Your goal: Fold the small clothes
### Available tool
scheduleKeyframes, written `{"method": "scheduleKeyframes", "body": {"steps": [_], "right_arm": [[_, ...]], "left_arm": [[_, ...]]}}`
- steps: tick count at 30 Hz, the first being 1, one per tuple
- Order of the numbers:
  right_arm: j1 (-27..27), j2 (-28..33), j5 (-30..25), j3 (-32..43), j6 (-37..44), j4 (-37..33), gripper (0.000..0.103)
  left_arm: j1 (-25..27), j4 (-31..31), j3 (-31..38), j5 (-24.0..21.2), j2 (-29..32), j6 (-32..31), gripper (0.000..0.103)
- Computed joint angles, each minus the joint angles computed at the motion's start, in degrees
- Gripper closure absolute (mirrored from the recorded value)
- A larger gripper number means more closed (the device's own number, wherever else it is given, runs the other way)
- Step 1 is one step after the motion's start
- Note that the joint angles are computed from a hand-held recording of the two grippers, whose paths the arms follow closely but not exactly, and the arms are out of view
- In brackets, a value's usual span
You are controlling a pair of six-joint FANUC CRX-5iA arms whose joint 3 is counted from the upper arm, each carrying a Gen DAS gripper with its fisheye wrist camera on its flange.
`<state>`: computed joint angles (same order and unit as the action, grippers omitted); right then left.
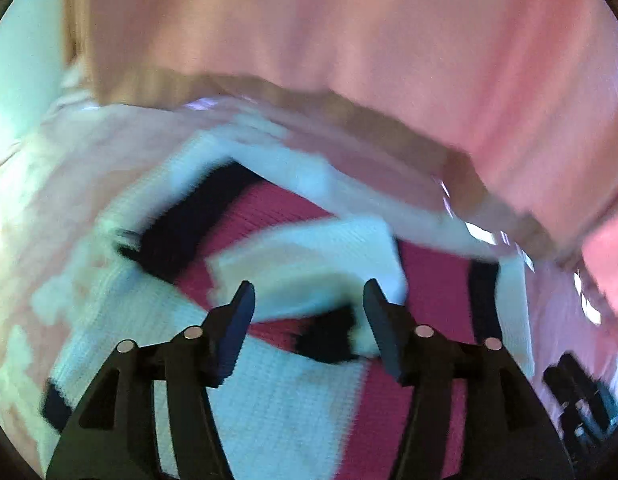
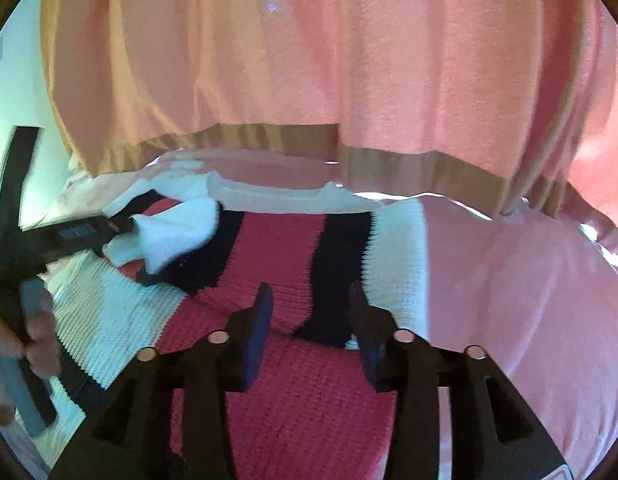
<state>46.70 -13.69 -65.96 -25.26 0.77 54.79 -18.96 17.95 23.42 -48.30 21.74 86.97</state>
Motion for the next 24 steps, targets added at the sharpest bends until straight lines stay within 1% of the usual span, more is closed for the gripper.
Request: {"method": "scheduleKeyframes", "body": {"steps": [2,4,5,6,7,8,9,11,14,15,16,17,18,20,21,22,23,24], "right_arm": [[-1.18,2.02,2.92,1.13,1.21,0.08,0.059],[-2.21,5.37,5.82,3.76,6.47,-0.23,0.058],[-2.33,6.76,7.03,4.67,9.19,0.03,0.056],[-2.46,8.91,8.38,6.0,12.6,0.64,0.05],[-2.48,10.16,9.01,6.72,14.04,0.96,0.048],[-2.74,12.03,10.2,8.2,16.42,0.36,0.048],[-2.95,13.46,10.89,9.51,18.41,-0.67,0.048],[-3.38,16.84,10.4,12.21,21.38,-1.39,0.048],[-4.76,19.51,11.1,14.03,21.89,-1.7,0.049],[-5.24,19.87,11.43,14.52,22.01,-2.38,0.076],[-5.63,20.09,11.05,15.21,22.12,-3.45,0.096],[-6.19,20.0,10.43,15.84,20.58,-4.57,0.097],[-7.02,18.0,11.56,14.57,16.05,-4.51,0.097],[-8.24,12.53,12.88,10.63,5.87,-3.97,0.097],[-8.41,9.91,12.08,8.77,1.59,-3.87,0.096],[-8.13,6.9,9.42,6.74,-2.4,-4.49,0.091],[-7.43,5.21,5.01,5.87,-3.52,-5.93,0.085],[-7.16,4.76,2.39,5.8,-2.88,-7.39,0.065]], "left_arm": [[1.9,-1.52,1.01,-0.45,-0.03,3.76,0.045],[4.45,0.14,1.32,-0.67,0.49,6.01,0.045],[5.45,-0.08,2.81,-2.1,1.27,7.16,0.045],[6.04,-0.05,3.47,-2.9,1.8,7.7,0.045],[6.79,0.8,4.09,-3.84,2.62,7.3,0.045],[7.09,0.43,5.04,-4.96,3.37,7.29,0.045],[7.32,-0.63,6.84,-6.86,4.53,7.88,0.045],[7.58,-0.49,8.59,-8.55,6.32,7.91,0.045],[8.02,-0.49,10.45,-10.45,8.03,8.61,0.045],[8.09,-0.51,10.79,-10.68,8.28,8.82,0.045],[8.07,-0.37,11.26,-10.95,8.71,8.7,0.045],[7.89,-0.75,12.05,-11.43,9.16,8.84,0.045],[7.76,-1.04,12.53,-11.72,9.44,8.88,0.045],[7.42,-1.9,13.34,-11.97,9.84,8.96,0.045],[7.15,-2.64,13.71,-12.2,9.85,9.11,0.045],[6.86,-3.31,13.69,-11.97,9.69,8.91,0.045],[6.58,-3.99,13.79,-11.91,9.61,8.85,0.045],[6.3,-4.54,13.96,-11.97,9.58,8.89,0.045]]}}
